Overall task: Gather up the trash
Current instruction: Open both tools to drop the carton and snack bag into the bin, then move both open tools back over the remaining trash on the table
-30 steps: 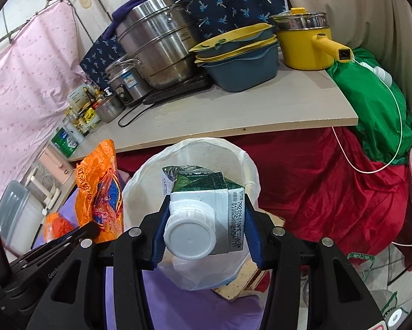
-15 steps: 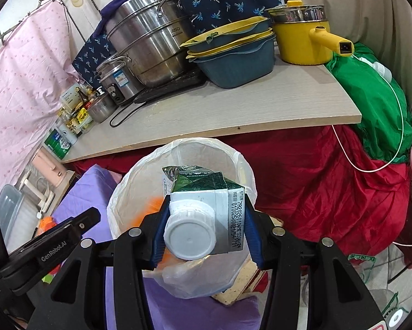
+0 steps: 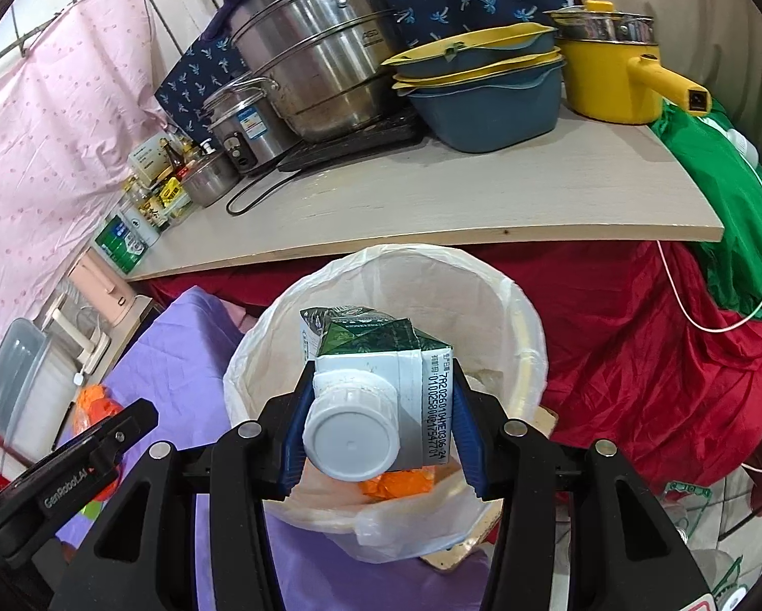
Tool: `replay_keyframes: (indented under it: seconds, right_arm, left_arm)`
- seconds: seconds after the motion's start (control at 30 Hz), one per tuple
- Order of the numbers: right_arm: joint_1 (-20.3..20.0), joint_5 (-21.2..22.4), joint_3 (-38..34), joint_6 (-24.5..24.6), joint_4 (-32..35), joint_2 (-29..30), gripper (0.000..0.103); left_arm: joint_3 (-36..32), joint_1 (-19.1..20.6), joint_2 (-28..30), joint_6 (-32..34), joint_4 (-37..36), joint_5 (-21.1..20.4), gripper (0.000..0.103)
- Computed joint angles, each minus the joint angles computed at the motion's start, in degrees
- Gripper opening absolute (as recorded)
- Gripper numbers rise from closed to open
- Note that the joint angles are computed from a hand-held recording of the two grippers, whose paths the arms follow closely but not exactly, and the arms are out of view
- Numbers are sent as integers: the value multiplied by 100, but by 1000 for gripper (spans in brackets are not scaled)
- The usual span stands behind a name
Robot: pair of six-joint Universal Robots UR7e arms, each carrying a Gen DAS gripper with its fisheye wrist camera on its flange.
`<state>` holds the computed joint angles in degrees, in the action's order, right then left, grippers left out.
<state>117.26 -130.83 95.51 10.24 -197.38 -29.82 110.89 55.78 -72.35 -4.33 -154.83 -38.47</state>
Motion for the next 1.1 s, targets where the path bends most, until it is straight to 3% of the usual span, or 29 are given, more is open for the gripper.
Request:
replay_keyframes:
  seconds: [0.3,0.7,1.1]
  right_arm:
    - [76,-47,-508,-179,169,300,52]
    - [370,-172,-659,-275,182,414,59]
    - [727,-112,-856,-219,445,600,60]
  left_arm:
    - [45,107,-151,-18,-13,98,55]
    - [245,172,-515,-134,9,185,55]
    - [572,152,-1195,-350,102,640,61]
